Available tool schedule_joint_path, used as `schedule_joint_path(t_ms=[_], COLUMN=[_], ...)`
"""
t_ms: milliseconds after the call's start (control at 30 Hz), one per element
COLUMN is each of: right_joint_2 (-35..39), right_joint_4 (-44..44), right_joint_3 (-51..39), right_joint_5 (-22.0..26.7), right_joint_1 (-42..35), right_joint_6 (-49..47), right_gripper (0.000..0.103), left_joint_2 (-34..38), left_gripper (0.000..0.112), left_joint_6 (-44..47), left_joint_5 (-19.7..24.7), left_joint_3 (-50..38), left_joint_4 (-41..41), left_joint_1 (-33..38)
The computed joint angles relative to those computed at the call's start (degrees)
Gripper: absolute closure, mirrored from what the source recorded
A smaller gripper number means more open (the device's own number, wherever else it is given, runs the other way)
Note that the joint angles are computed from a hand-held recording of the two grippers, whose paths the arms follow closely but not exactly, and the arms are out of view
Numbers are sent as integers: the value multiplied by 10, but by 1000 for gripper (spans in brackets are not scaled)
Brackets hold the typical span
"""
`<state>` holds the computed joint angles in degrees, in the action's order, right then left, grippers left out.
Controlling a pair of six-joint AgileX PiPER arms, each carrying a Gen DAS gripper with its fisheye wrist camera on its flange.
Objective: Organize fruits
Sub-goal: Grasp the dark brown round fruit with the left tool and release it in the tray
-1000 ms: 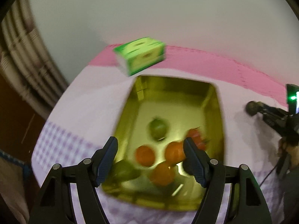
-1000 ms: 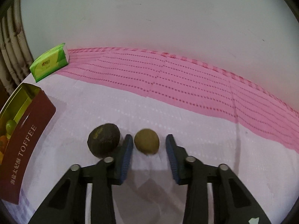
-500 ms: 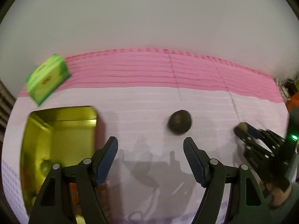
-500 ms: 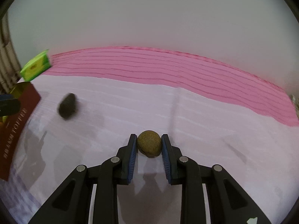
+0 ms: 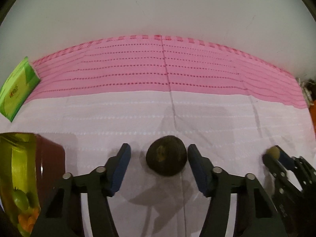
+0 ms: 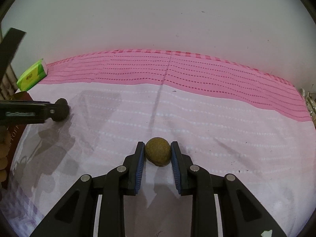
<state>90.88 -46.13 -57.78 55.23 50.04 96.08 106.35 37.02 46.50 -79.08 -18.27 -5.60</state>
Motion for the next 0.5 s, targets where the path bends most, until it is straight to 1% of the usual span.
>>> schedule_joint_path(t_ms=[33, 67, 300, 500], right_joint_2=[-6, -6, -8, -9], right_joint_4=[-1, -1, -2, -2], right_joint_3=[7, 7, 11, 13], right_joint_5=[0, -1, -2, -1], right_joint_1=[2, 1, 2, 3], right_joint_6=[3, 3, 6, 7], right_gripper=[78, 78, 78, 78], left_joint_2=[0, -3, -45, -94], left_gripper=[62, 73, 73, 73], left_joint_6=[1, 13, 14, 16], left_joint_5=[-11, -20, -31, 13], left_joint_3=[5, 13, 59, 69], left_joint_4=[3, -3, 22, 25], left_joint_1=[-4, -5, 3, 40])
